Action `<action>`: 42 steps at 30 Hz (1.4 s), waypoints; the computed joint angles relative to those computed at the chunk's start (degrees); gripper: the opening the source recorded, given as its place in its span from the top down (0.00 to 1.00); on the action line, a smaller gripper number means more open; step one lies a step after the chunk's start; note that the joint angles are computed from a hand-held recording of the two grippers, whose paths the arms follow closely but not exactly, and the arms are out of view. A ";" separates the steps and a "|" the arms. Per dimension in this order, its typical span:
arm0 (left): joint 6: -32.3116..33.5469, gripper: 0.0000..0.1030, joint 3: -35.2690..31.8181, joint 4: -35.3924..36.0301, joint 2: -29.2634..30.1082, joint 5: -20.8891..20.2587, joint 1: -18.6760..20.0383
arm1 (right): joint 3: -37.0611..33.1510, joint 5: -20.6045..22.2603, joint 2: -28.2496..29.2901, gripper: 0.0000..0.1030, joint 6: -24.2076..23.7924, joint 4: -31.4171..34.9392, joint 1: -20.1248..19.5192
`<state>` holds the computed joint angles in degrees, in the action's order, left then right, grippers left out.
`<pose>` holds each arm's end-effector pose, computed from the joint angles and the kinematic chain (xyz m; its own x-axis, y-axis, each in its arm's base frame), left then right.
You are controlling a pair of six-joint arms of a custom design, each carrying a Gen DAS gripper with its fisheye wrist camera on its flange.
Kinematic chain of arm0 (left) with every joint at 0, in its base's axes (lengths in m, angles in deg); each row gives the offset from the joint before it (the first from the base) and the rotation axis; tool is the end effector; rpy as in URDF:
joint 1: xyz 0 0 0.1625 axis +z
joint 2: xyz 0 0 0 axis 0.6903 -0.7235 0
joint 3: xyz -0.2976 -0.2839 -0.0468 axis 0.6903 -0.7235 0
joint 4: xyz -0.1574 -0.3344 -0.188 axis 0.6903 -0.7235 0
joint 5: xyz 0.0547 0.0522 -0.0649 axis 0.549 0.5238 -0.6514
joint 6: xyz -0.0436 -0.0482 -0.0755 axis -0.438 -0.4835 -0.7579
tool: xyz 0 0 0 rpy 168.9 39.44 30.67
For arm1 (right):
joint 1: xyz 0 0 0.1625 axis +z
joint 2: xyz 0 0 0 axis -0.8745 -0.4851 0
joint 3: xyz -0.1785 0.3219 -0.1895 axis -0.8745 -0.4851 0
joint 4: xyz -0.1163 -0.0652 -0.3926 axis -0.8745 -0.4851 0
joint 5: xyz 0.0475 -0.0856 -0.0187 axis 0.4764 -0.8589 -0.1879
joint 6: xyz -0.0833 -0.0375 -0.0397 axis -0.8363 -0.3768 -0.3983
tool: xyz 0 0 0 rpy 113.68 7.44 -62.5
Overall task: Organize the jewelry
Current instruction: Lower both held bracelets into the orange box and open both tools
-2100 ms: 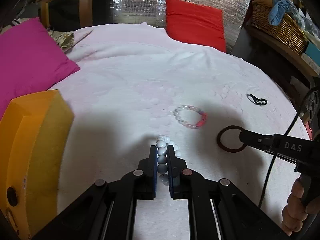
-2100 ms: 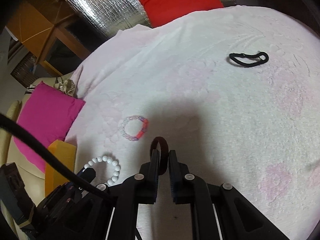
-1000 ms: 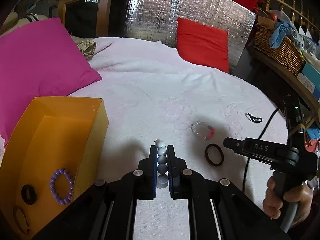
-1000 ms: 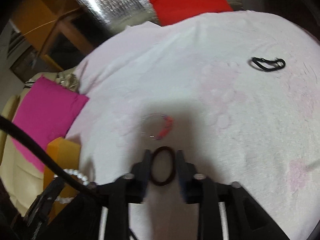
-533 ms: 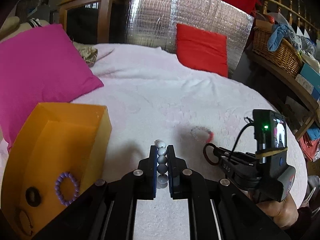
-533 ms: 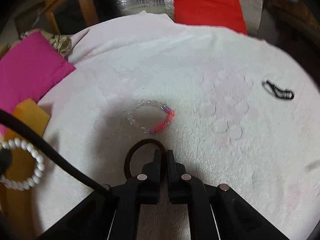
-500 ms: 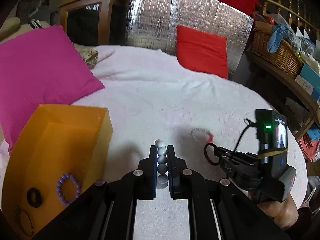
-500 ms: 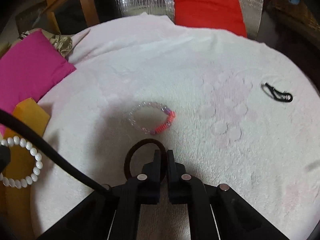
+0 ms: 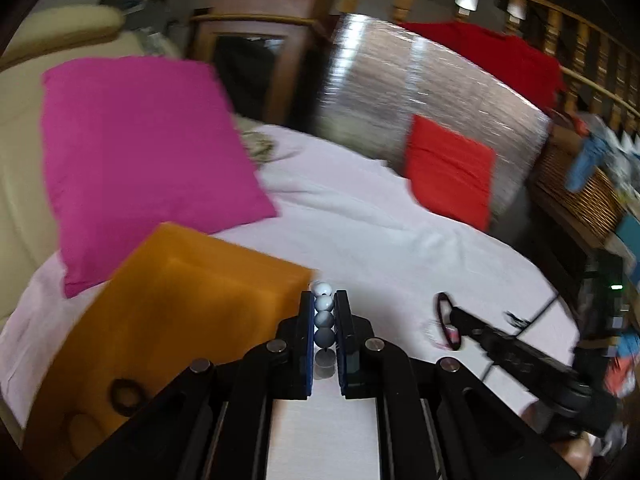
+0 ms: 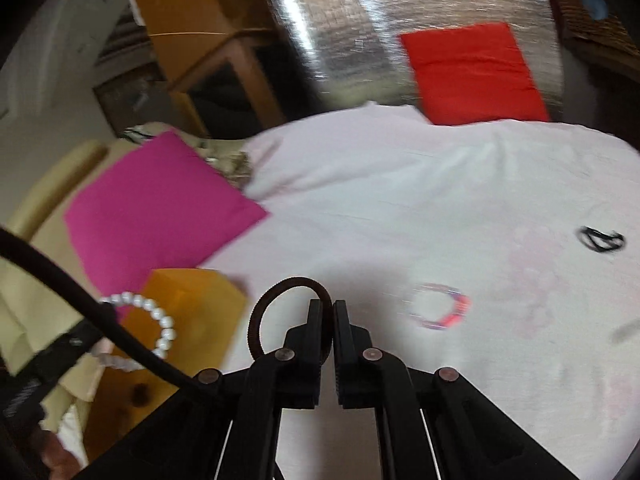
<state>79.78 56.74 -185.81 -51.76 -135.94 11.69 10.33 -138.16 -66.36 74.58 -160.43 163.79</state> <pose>-0.2586 -0.7241 0.2493 -0.8679 0.0647 -0.4924 0.4227 0.6167 -0.6641 0.2632 -0.7409 0.2154 -0.9056 -0.0443 0.4218 -0.3414 0.6663 -0.6630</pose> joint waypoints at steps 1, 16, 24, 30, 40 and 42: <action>-1.37 0.91 -0.81 1.15 0.10 2.21 0.56 | -1.24 0.09 0.97 0.95 -0.11 0.90 0.64; -22.29 0.83 -9.22 24.58 1.70 9.76 6.42 | -29.72 -2.94 20.31 0.93 -3.48 20.88 5.58; -17.03 0.48 -8.10 17.76 3.08 19.25 4.54 | -28.88 1.35 19.01 0.67 2.06 21.22 3.95; -6.20 0.41 -7.59 7.23 5.52 22.01 2.05 | -16.11 -0.99 10.03 0.67 1.75 11.02 2.56; 10.00 0.34 -7.76 -7.96 10.44 21.39 -2.50 | 5.24 -6.20 -6.30 0.67 6.83 -2.86 -1.35; 10.92 0.33 -8.20 -8.40 11.44 21.22 -3.10 | 8.50 -6.53 -8.90 0.65 8.61 -5.26 -2.30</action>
<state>90.70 48.54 -194.20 -40.32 -114.72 8.59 18.83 -144.69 -75.26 83.19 -165.70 161.50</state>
